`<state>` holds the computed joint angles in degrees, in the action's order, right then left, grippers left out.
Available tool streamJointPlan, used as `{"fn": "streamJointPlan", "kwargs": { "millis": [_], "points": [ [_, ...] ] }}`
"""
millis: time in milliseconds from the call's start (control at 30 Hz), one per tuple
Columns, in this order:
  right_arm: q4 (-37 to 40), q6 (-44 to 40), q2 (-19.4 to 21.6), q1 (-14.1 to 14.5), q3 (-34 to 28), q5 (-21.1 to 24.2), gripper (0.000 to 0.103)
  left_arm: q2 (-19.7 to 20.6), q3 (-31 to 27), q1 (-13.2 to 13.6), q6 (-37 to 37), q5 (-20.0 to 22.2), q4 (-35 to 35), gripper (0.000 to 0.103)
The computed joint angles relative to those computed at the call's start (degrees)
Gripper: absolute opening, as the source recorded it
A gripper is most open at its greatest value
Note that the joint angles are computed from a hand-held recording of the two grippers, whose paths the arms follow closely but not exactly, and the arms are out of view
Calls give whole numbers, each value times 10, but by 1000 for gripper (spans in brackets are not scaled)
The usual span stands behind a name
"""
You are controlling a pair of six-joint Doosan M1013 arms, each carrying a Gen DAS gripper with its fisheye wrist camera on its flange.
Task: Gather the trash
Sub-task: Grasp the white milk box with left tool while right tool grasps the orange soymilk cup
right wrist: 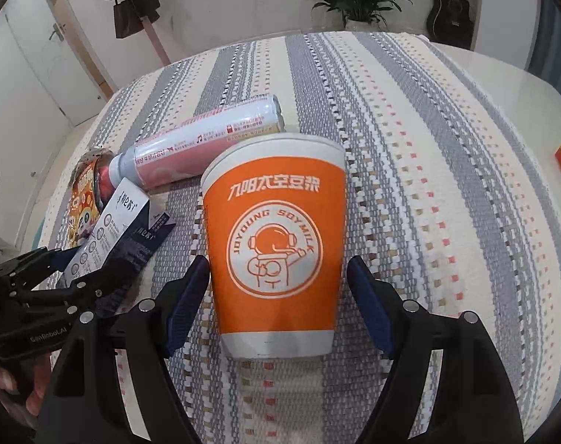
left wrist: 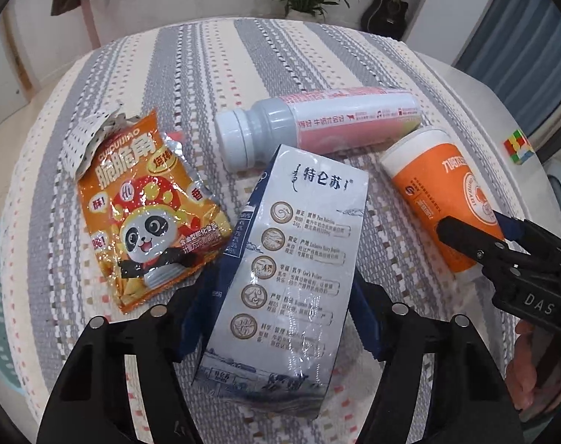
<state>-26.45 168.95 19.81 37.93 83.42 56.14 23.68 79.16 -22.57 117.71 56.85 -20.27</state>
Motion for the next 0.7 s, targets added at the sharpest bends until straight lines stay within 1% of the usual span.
{"fn": "streamJointPlan", "kwargs": {
  "millis": [133, 167, 200, 333, 500, 633, 700],
  "points": [
    [0, 7, -3, 1, 2, -4, 71, -14, 12, 2, 25, -14, -20, 58],
    [0, 6, -4, 2, 2, -4, 66, -18, 14, 3, 29, -18, -24, 58],
    [0, 4, -4, 3, 1, -2, 66, -21, 17, 4, 31, -23, -27, 57],
    [-14, -1, 0, 13, -9, 21, 65, -38, 29, 15, 53, -46, -60, 57],
    [-53, 20, 1, 34, -28, 39, 64, -54, 36, 39, 76, -71, -118, 57],
    [-99, 10, 11, 50, -68, 61, 64, -71, 44, 67, 79, -105, -153, 57],
    [-116, 3, 19, 54, -90, 63, 64, -78, 48, 79, 70, -127, -157, 57]
  ]
}}
